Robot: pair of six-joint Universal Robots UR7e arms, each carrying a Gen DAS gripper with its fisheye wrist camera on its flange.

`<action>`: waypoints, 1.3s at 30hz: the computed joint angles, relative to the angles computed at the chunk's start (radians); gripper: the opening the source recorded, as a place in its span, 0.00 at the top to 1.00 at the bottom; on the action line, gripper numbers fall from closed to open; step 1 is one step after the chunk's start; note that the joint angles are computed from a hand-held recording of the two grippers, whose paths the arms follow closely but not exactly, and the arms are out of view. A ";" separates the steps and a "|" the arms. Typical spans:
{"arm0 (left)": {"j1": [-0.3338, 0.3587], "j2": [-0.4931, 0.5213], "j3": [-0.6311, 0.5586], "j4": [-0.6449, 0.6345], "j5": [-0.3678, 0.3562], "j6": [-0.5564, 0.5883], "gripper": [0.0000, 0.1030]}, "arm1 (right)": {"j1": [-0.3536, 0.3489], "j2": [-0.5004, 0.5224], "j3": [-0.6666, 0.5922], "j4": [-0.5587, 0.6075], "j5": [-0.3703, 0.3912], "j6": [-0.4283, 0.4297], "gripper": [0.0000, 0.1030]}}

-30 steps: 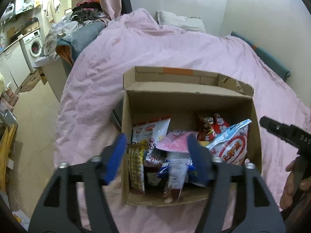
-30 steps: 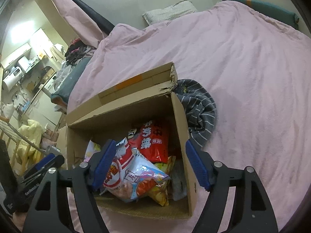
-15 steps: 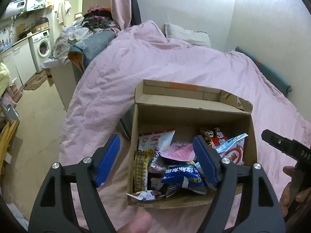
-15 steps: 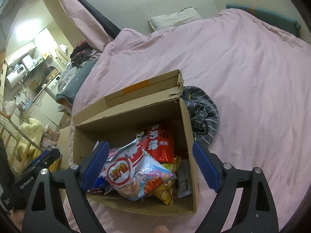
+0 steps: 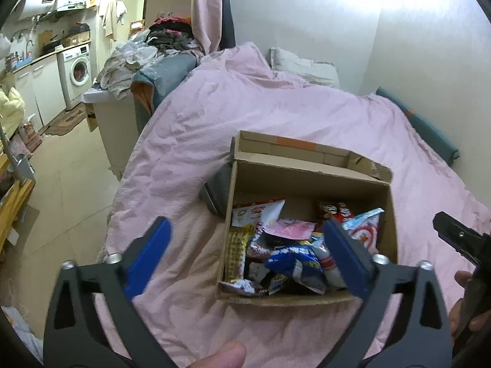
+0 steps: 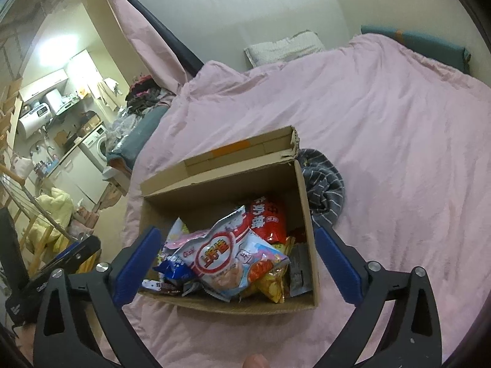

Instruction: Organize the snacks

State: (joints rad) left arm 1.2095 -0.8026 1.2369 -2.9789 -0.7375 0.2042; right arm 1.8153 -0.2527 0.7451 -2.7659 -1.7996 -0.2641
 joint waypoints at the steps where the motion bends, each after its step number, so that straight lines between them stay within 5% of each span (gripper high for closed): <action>1: -0.003 -0.013 0.023 -0.018 -0.010 0.006 0.00 | 0.002 -0.011 0.025 -0.018 -0.003 -0.005 0.00; 7: -0.026 -0.060 0.135 -0.057 0.016 0.030 0.00 | 0.003 -0.076 0.164 -0.065 -0.008 0.013 0.00; 22: -0.073 -0.194 0.422 -0.113 0.120 -0.040 0.00 | 0.039 -0.187 0.495 -0.276 -0.086 -0.109 0.00; 31: -0.081 -0.188 0.458 -0.180 0.140 -0.022 0.00 | 0.059 -0.178 0.568 -0.416 -0.155 -0.164 0.00; 35: -0.090 -0.143 0.438 -0.297 0.186 0.096 0.00 | 0.072 -0.149 0.553 -0.512 -0.186 -0.234 0.00; 39: -0.089 -0.150 0.441 -0.291 0.159 0.083 0.00 | 0.071 -0.138 0.537 -0.505 -0.193 -0.238 0.00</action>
State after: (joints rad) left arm 1.1209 -0.9527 1.6782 -3.2697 -0.5788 0.2870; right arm 1.8858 -0.3907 1.2823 -3.2708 -1.9924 -0.5019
